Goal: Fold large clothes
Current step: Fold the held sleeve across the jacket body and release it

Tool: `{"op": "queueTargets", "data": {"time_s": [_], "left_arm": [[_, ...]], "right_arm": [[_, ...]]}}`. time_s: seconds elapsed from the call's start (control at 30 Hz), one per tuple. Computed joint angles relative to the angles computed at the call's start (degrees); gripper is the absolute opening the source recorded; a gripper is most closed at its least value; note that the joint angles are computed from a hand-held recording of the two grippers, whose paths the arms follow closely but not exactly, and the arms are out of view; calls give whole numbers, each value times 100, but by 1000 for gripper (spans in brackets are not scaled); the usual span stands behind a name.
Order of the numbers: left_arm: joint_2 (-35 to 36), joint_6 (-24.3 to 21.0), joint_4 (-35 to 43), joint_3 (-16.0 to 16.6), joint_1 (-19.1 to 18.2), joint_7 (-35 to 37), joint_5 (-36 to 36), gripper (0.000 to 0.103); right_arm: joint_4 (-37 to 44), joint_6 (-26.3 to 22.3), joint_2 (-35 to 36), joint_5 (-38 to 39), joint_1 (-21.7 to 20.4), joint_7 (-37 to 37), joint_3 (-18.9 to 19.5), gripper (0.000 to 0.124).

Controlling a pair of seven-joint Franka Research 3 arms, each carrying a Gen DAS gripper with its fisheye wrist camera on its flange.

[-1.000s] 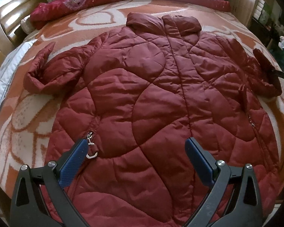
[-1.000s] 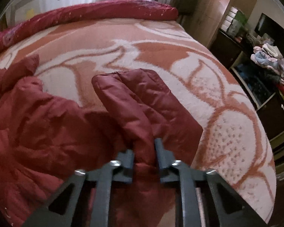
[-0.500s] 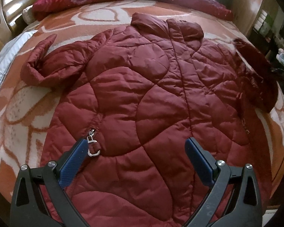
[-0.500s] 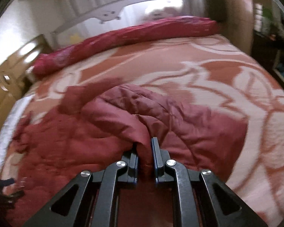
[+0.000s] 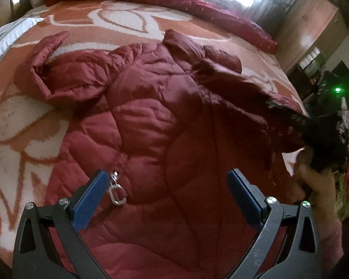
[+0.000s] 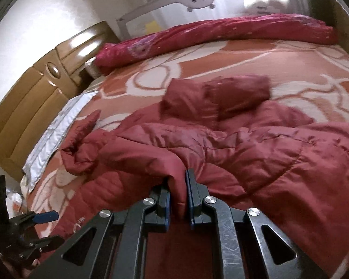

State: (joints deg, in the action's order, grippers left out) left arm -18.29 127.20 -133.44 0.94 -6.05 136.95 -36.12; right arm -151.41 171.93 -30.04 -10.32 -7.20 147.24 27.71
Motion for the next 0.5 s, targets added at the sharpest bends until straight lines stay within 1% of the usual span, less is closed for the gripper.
{"op": "queueTargets", "data": {"time_s": [0.07, 0.1, 0.13, 0.17, 0.23, 0.27, 0.3, 0.33, 0.37, 0.43, 0.5], "left_arm": [[118, -52, 126, 41, 5, 58, -78, 102], [207, -115, 215, 53, 19, 62, -116, 102], [275, -188, 287, 57, 42, 59, -161, 102], [376, -259, 380, 53, 67, 47, -211, 102], [612, -401, 586, 17, 133, 12, -304, 102], [746, -472, 704, -12, 172, -10, -352, 102], [867, -529, 810, -55, 215, -46, -384, 102], [1027, -611, 953, -96, 257, -86, -424, 102], [1148, -678, 1063, -150, 299, -121, -461, 102], [1428, -778, 1315, -280, 369, -245, -481, 102], [1754, -914, 1630, -423, 421, -338, -523, 102]], "right_arm": [[227, 246, 375, -134, -179, -9, 184, 11], [397, 296, 586, -234, -278, -43, 299, 11], [477, 310, 717, -298, -280, -83, 331, 12], [639, 264, 959, -337, -147, -257, 236, 17], [916, -27, 1340, -359, 265, -626, -95, 19], [1029, -222, 1476, -325, 506, -824, -271, 25], [1065, -334, 1524, -311, 686, -925, -403, 28], [1054, -376, 1522, -341, 798, -935, -491, 41], [994, -360, 1472, -373, 900, -912, -574, 56], [739, -225, 1239, -388, 1091, -828, -753, 70], [495, -259, 932, -354, 1167, -752, -810, 70]]}}
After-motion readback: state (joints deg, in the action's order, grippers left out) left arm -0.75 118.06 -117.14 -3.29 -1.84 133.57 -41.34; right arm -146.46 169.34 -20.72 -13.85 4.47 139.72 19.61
